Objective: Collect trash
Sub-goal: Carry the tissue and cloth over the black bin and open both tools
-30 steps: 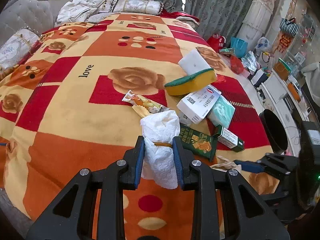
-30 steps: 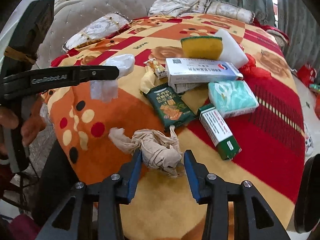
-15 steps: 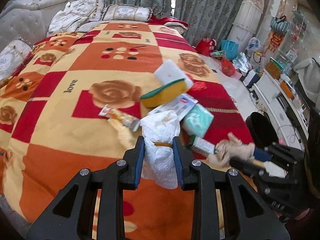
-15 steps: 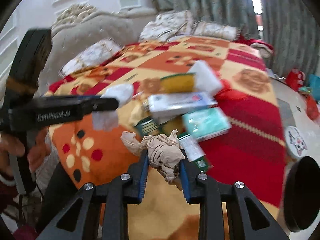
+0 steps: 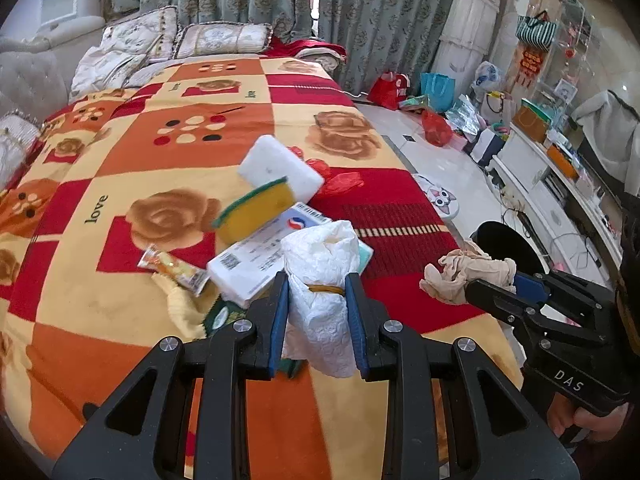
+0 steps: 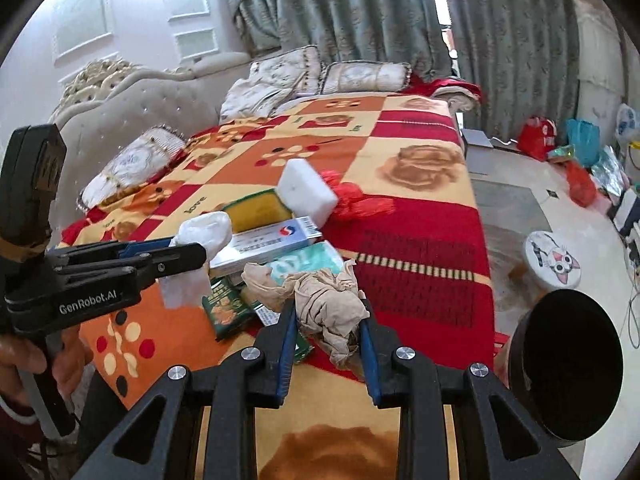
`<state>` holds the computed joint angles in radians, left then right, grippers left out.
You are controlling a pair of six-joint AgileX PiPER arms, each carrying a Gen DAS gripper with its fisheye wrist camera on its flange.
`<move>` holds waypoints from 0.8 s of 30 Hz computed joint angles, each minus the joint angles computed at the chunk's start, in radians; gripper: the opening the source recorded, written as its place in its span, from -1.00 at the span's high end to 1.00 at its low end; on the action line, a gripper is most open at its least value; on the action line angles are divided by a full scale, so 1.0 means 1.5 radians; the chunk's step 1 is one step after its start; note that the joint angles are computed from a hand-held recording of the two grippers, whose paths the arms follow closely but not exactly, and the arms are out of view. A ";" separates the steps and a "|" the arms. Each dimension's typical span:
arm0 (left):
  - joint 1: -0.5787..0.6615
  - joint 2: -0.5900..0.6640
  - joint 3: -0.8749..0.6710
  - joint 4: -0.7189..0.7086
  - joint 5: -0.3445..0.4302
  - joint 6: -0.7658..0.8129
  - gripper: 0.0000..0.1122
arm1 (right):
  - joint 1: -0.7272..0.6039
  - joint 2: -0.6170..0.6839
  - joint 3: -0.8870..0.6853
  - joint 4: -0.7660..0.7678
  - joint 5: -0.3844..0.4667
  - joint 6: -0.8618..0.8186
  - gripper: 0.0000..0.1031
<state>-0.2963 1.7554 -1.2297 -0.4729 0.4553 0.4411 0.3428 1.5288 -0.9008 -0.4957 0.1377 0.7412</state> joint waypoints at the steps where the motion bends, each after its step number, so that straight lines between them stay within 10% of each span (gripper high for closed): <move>1: -0.008 0.004 -0.006 0.010 -0.001 -0.011 0.55 | -0.004 -0.003 0.003 -0.008 -0.001 0.007 0.47; 18: -0.109 0.075 -0.104 0.073 0.027 -0.099 0.55 | -0.103 -0.060 0.067 -0.001 -0.009 -0.013 0.46; 24: -0.160 0.121 -0.168 0.092 0.051 -0.136 0.55 | -0.187 -0.080 0.098 0.197 -0.022 -0.219 0.47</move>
